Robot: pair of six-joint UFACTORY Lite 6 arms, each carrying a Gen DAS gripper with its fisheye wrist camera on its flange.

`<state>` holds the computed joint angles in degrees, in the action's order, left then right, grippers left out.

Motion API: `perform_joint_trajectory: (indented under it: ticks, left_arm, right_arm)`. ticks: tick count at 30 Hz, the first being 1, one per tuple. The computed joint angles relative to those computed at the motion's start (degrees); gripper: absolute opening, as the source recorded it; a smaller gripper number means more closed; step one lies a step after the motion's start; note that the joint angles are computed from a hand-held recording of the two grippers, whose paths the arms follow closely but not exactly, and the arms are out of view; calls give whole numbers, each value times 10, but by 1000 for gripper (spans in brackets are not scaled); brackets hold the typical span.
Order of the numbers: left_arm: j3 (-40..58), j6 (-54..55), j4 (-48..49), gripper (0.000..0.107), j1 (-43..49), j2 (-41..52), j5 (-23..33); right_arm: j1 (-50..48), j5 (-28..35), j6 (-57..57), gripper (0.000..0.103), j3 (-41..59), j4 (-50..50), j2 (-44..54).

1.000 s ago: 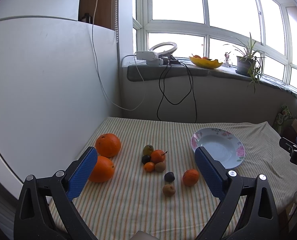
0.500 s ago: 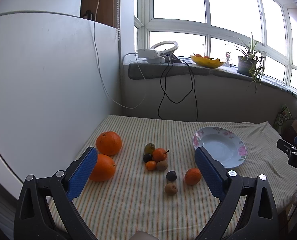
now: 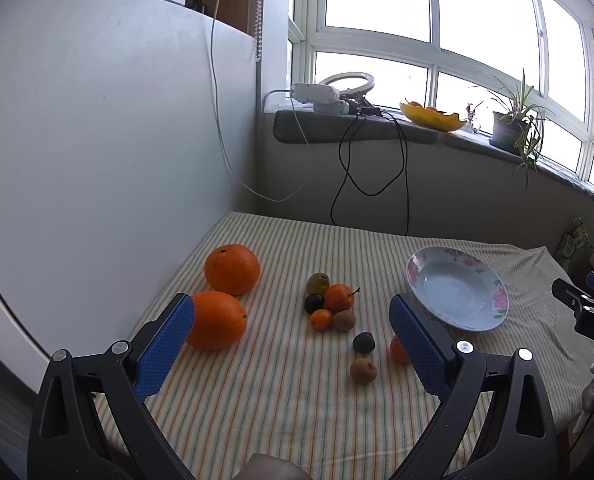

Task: Organize fruits
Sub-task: 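Move the right tool toward the large orange beside the other orange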

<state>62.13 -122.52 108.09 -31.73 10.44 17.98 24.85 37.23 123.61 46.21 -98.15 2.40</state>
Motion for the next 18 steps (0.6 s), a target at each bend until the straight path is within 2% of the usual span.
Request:
perform_joint_trajectory:
  ticks: [10,18]
  left_arm:
    - [-28,-68,71,98,46,3,-15]
    - [-45,-152,153,97,84,6,-31]
  right_arm:
    - [-1,-51,22,103,63,-52,68]
    - [-10,-136,77,103,131,-131,120]
